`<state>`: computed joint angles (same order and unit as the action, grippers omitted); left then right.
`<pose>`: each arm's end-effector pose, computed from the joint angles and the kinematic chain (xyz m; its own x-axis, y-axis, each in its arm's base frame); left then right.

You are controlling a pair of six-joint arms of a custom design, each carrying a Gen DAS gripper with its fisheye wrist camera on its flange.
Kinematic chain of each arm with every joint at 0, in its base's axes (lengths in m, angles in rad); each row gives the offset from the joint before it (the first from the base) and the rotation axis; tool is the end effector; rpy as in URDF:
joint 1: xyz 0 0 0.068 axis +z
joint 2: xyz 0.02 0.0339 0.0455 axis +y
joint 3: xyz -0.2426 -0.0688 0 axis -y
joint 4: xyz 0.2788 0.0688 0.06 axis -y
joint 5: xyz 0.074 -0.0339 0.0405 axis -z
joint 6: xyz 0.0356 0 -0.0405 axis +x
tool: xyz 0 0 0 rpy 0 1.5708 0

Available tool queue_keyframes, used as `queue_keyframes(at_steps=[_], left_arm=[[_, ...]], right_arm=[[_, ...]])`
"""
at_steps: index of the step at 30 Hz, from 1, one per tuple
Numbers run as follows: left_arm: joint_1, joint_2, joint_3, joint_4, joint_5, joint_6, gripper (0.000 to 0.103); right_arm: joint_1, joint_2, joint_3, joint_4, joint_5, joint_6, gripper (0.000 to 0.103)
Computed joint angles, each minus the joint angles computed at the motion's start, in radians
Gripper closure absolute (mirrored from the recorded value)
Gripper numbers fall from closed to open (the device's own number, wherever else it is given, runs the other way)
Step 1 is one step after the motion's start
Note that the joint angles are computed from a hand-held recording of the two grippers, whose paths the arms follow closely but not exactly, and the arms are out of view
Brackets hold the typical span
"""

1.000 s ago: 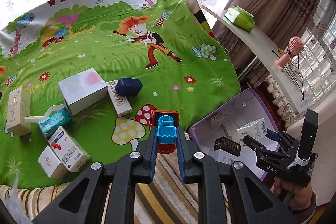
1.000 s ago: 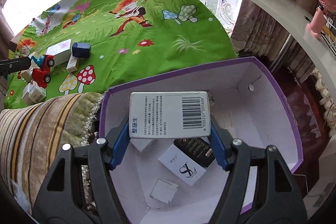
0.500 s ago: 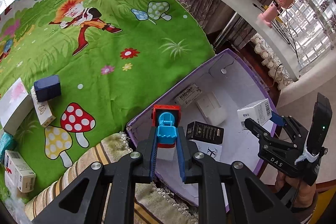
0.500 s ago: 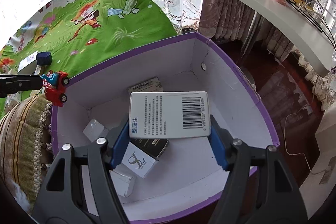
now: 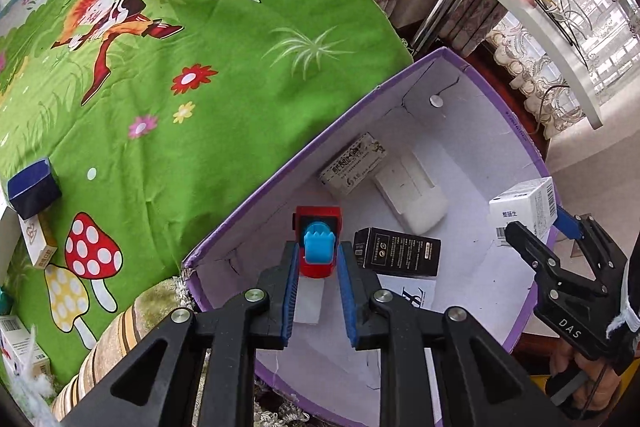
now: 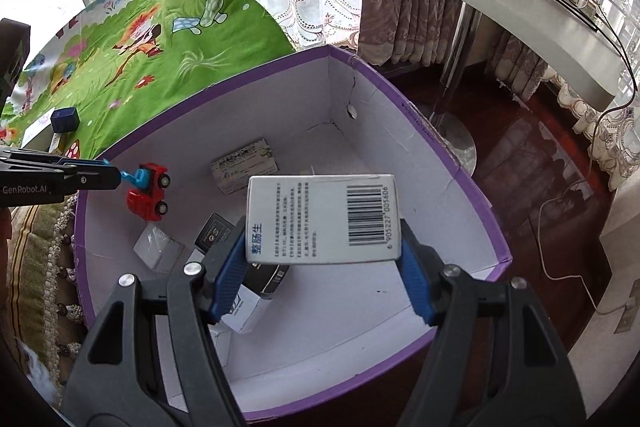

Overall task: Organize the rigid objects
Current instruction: 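Open both tools to drop the car and barcode box into the purple box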

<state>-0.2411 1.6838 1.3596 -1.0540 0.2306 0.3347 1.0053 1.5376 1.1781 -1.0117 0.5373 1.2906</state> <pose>0.3394 -0.0918 0.2160 -0.8099 0.5285 -0.2545 0.5728 0.8061 -0.1490 0.1840 0.2560 0.2115 -0.7901 0.2959 -0.5369 0.3192 0.9463 0.0518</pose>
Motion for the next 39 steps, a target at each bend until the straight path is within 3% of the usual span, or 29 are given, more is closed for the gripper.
queue_keyframes(at_steps=[10, 16, 22, 25, 39], left_arm=[[0.105, -0.048, 0.009, -0.036, 0.088, 0.028, 0.072], [0.267, -0.117, -0.006, -0.061, 0.186, 0.082, 0.057], [0.451, -0.118, 0.026, -0.09, 0.258, 0.118, 0.057], [0.54, -0.085, 0.07, -0.111, 0.291, 0.128, 0.056], [0.883, 0.142, 0.359, -0.198, 0.395, 0.162, 0.056]], right_arm=[[-0.005, 0.004, 0.012, -0.021, 0.009, 0.006, 0.031], [-0.014, 0.017, 0.046, -0.065, 0.016, 0.015, 0.03], [-0.021, 0.027, 0.073, -0.108, 0.005, 0.032, 0.027], [-0.02, 0.049, 0.106, -0.134, 0.006, 0.033, 0.022], [0.019, 0.197, 0.346, -0.12, 0.03, -0.07, 0.022]])
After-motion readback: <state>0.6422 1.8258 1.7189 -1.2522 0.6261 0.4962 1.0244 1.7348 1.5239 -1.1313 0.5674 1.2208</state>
